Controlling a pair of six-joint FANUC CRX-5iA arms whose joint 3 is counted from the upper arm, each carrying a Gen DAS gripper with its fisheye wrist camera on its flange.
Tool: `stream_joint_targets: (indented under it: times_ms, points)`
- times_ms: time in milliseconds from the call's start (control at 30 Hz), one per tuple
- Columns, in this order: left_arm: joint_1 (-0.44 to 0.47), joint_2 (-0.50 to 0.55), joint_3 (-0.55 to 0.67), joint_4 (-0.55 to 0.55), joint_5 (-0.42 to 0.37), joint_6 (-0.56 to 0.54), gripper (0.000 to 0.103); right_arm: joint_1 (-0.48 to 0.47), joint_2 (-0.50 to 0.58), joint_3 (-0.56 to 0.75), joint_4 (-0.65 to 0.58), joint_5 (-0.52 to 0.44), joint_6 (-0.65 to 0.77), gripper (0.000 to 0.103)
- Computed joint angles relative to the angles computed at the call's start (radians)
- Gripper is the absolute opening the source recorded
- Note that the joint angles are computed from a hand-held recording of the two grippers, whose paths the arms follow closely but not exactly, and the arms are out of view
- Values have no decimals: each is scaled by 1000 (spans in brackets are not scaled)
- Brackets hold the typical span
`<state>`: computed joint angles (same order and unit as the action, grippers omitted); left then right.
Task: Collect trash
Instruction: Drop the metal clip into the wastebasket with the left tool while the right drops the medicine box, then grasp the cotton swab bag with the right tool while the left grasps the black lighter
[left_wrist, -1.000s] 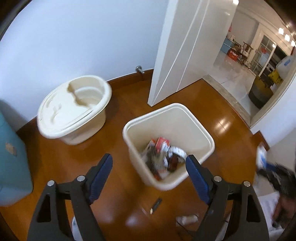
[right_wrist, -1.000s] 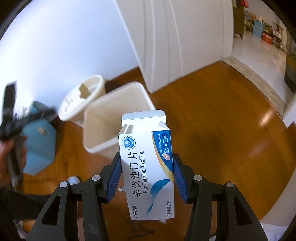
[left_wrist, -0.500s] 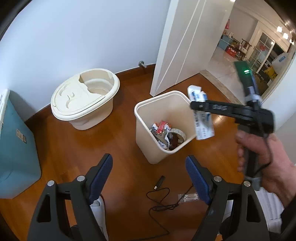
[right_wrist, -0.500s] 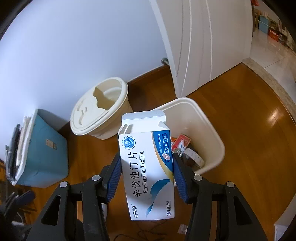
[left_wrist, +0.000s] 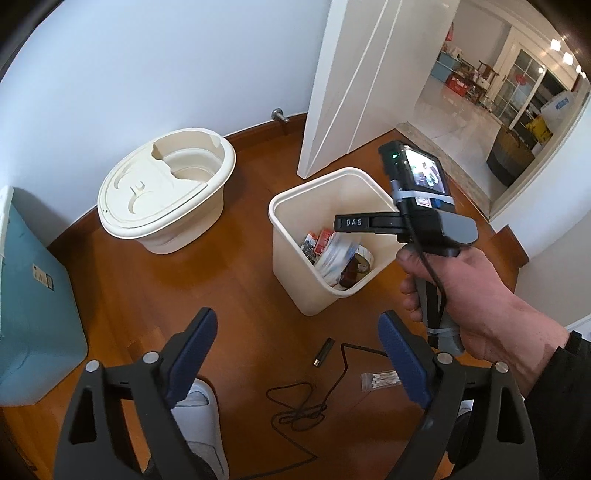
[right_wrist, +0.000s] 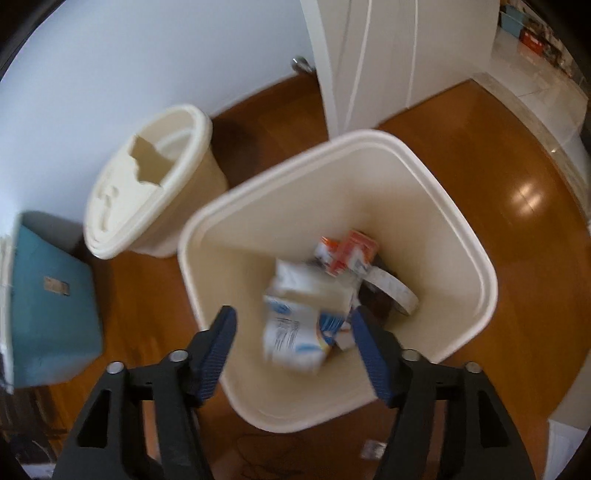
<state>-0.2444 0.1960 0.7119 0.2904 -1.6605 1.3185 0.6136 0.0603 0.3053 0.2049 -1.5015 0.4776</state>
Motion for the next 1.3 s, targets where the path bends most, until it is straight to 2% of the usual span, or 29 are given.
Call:
stream_joint_targets:
  times_ms: [67,233,267,367,467,600,700,767,833,967,1133,1233,1300]
  points:
    - [-1,-3,-2,0,4,-5,90,8,-14,-14,10,-2,1,78]
    - [5,7,7,7,-3,16,90,29,-91,-43,13,14,44,80]
    - [4,11,12,6,-7,23,90,45,-118,-58,20,15,71,87]
    - [2,20,18,12,-19,33,90,120,-230,-148,39,14,206,97]
    - [-11,18,6,7,-21,31,90,196,-326,-244,-24,-84,332,97]
    - [-29,23,1,-8,-30,39,90,220,-418,-383,-264,-201,417,97]
    - [-50,28,-12,-28,-34,50,90,327,-436,-532,-264,-256,471,97]
    - [-66,34,-21,-41,-43,55,90,383,-458,-631,-240,-222,466,96]
    - [-93,42,-31,-70,-56,53,90,413,-483,-720,-234,-139,468,96]
    - [-137,51,-61,-124,-68,41,90,470,-479,-832,-206,-17,538,93]
    - [-168,57,-90,-161,-77,39,90,444,-482,-936,-190,121,558,86]
    - [-186,48,-111,-178,-66,30,90,448,-469,-980,-183,162,556,76]
    - [-194,46,-120,-187,-67,33,90,464,-459,-1000,-172,183,553,74]
